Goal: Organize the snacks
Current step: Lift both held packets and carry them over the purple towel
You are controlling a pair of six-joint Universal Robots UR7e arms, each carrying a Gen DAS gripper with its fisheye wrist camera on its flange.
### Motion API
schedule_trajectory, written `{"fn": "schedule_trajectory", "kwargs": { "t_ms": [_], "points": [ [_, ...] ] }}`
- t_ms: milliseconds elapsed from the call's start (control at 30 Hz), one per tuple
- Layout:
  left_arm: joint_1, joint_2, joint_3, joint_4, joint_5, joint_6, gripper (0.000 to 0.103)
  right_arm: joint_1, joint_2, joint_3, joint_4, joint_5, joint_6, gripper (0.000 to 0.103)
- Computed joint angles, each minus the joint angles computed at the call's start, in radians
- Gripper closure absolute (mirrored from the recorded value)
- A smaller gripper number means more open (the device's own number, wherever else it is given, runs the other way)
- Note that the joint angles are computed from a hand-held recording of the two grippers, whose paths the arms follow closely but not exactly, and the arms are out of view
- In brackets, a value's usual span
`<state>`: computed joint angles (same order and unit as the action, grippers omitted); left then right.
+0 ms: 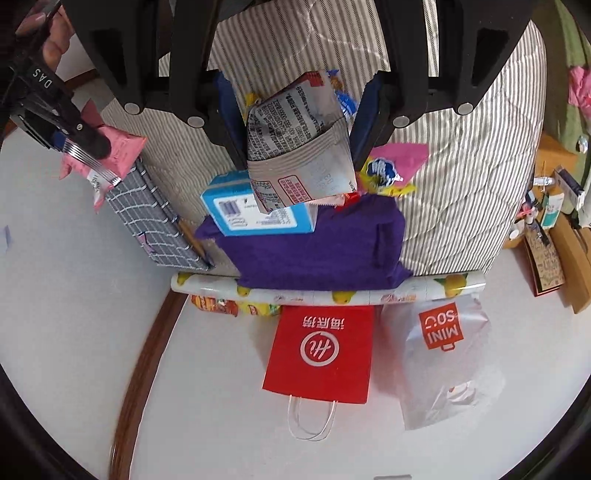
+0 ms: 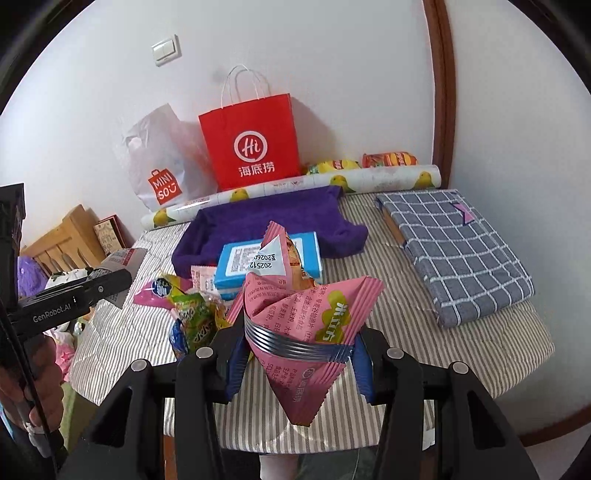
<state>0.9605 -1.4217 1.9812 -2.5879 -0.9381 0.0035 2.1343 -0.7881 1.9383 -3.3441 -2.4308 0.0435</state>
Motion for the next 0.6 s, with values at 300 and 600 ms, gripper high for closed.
{"fn": "schedule_trajectory", "kwargs": {
  "t_ms": [300,600],
  "points": [
    [0.019,0.074,-0.097,0.017,-0.02,0.027,0.052,-0.011,0.031,-0.092,0.019,0.021,-0.049,0.055],
    [0.043,0.2,-0.253,0.032,-0.004,0.104,0.051,-0.044,0.099,-0.26,0.075,0.052,-0.133,0.055]
  ]
}}
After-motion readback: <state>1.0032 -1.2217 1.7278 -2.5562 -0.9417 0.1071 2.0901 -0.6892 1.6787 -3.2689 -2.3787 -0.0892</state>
